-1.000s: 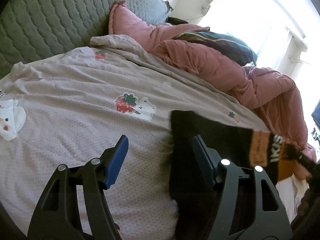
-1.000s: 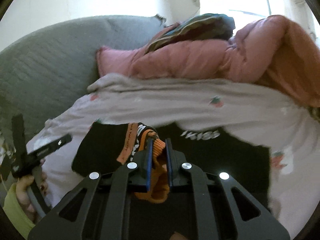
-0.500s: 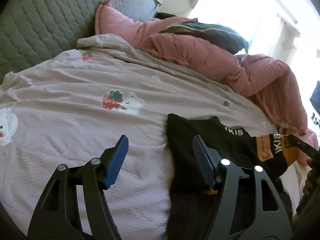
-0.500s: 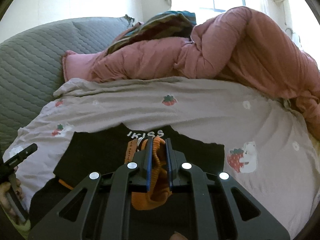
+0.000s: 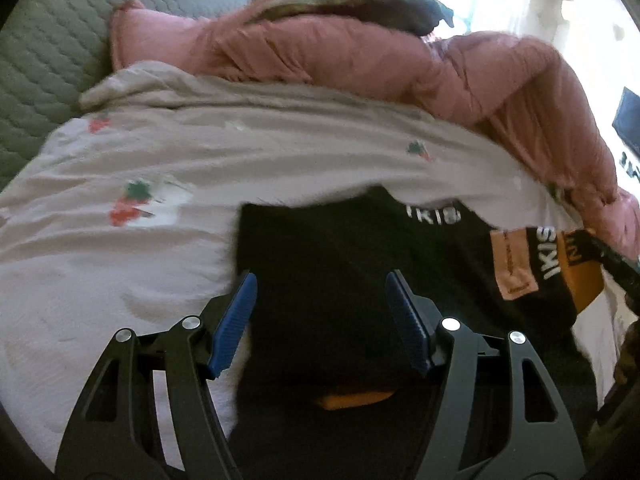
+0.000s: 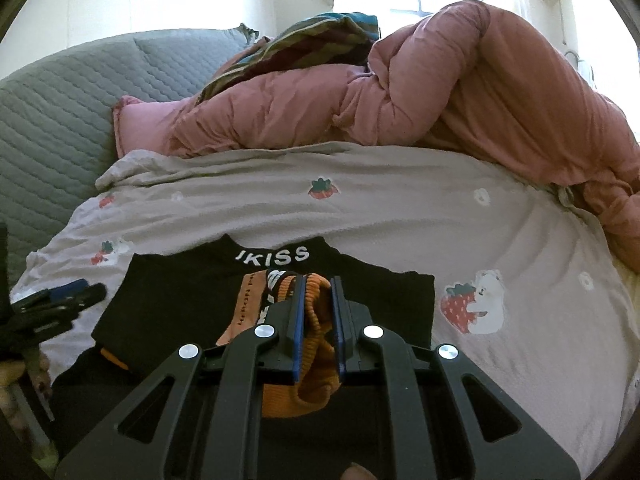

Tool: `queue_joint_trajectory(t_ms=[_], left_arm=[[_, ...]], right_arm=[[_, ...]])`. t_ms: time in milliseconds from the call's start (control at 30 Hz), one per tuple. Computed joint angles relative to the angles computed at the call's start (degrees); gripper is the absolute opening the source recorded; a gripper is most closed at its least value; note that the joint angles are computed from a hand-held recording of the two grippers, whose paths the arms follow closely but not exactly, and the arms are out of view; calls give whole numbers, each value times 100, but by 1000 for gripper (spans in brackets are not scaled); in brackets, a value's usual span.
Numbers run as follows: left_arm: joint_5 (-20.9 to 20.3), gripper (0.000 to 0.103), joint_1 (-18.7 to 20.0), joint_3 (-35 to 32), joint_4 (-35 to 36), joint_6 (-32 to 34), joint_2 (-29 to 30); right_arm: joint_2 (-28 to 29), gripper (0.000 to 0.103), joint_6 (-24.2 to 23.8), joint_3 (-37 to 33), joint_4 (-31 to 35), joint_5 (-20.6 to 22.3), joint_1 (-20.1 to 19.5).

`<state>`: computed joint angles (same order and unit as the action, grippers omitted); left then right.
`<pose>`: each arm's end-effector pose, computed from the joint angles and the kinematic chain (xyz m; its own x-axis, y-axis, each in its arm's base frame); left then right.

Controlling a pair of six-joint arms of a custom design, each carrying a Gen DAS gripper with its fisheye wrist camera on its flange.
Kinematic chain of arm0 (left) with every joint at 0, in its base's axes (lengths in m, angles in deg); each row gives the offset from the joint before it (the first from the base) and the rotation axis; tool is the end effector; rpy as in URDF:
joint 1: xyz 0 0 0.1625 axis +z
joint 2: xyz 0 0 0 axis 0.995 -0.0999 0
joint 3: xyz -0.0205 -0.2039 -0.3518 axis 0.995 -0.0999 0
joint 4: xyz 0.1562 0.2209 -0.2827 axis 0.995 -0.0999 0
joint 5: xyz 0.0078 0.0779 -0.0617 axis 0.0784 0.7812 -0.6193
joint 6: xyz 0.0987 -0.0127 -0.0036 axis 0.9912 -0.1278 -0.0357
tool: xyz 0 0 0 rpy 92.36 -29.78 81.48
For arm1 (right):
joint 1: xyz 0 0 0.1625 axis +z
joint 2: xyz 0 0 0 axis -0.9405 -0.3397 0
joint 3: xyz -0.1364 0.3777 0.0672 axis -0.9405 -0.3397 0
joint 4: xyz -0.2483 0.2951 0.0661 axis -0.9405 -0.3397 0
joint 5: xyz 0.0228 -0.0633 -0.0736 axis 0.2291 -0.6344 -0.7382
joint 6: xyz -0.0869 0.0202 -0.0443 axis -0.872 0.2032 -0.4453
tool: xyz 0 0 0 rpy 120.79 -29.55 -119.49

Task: Fold small clothes
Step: 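Lay the cuff flat on the shirt body and open the right tool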

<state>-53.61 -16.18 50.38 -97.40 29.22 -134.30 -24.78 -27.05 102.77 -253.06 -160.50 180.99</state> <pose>-0.0014 -0.5287 0.2947 -0.8270 0.0098 -0.5622 0.3962 0.7196 -0.5703 0.2958 -0.5386 0.0552 -0.7002 -0.3253 0.6355 -0.6705 0.6054 -0.4288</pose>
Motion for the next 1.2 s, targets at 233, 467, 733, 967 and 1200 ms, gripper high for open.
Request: queue_joint_trajectory(t_ms=[233,467,733,967,1200], left_arm=[[-239,59,131,92,-64,190,70],[-126,59,177,87,-113,366,171],[-65,59,272,52,235,311,193],[-85,59,287,75,214,338,183],[-74,59,287,120,111,348,185]], right_arm=[[95,17,-205,19,-305,-419,35],[329,17,-342,-48,22,-538,110],[742,22,-195,-402,1028,-625,228],[822,23,168,-508,1489,-1050,33],[788,25,260,-436,1422,-1034,54]])
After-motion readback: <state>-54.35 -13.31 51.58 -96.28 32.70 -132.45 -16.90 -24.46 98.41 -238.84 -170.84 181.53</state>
